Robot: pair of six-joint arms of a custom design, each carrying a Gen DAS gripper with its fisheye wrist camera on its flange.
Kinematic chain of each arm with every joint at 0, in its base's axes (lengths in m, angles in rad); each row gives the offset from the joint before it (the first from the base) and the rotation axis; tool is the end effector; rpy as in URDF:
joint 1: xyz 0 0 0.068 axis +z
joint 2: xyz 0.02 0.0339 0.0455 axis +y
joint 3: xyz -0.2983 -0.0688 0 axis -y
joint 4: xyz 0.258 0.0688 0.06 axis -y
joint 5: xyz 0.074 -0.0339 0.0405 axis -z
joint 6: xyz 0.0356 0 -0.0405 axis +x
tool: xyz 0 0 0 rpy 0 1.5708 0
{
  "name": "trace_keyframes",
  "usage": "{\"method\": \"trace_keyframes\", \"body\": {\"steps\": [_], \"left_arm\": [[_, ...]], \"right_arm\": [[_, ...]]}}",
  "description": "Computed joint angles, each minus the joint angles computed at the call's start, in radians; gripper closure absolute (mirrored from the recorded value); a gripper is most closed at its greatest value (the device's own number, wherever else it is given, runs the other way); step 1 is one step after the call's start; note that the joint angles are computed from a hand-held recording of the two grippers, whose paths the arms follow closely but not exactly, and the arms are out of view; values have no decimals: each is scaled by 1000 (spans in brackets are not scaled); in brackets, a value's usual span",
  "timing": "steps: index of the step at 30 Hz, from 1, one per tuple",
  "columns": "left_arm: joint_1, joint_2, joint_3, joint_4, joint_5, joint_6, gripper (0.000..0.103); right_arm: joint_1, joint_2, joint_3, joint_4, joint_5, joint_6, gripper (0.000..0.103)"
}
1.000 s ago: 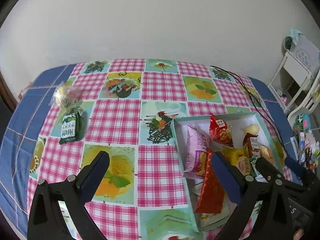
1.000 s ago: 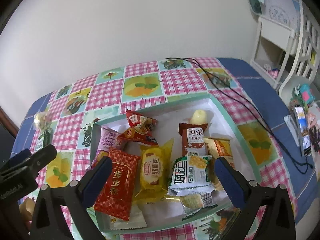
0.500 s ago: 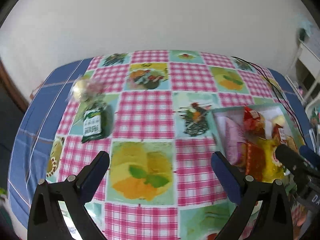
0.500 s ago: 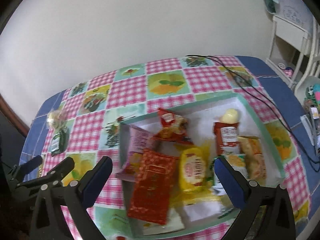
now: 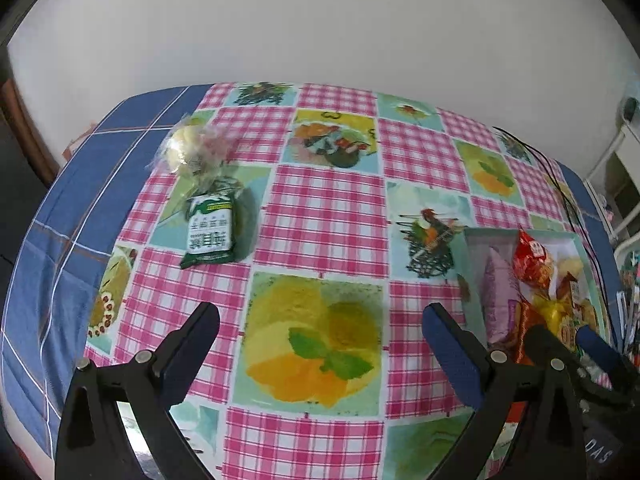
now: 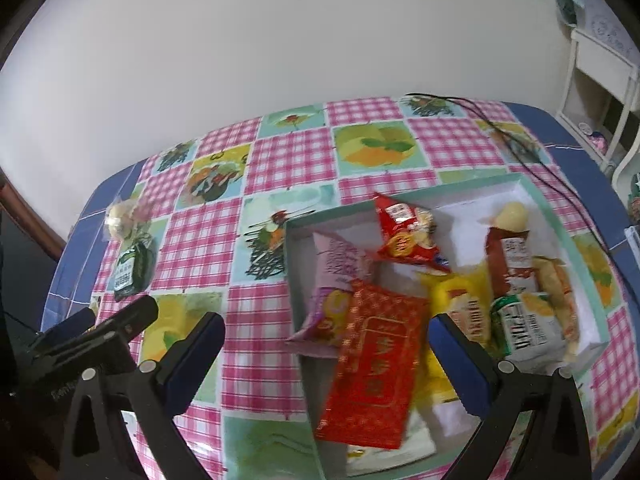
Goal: Organize snacks
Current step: 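Withdraw both open tools from the tray toward the remaining snacks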
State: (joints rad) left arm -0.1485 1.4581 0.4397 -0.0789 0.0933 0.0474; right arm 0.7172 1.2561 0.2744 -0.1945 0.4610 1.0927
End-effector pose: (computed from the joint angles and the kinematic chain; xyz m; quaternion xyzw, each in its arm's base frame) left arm 0.2199 -0.0362 0.1244 0.1058 0.9653 -0.0571 0.2317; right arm 0.1322 0.0943 0.1182 0.2222 0.9295 0.0117 0.2941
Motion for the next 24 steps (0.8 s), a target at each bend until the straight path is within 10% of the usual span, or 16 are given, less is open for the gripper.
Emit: {"method": "trace_keyframes", "body": {"steps": [24], "left_arm": [[345, 242, 210, -92, 71, 194, 2]], "right_arm": [[56, 508, 241, 262, -111, -41, 1]]}}
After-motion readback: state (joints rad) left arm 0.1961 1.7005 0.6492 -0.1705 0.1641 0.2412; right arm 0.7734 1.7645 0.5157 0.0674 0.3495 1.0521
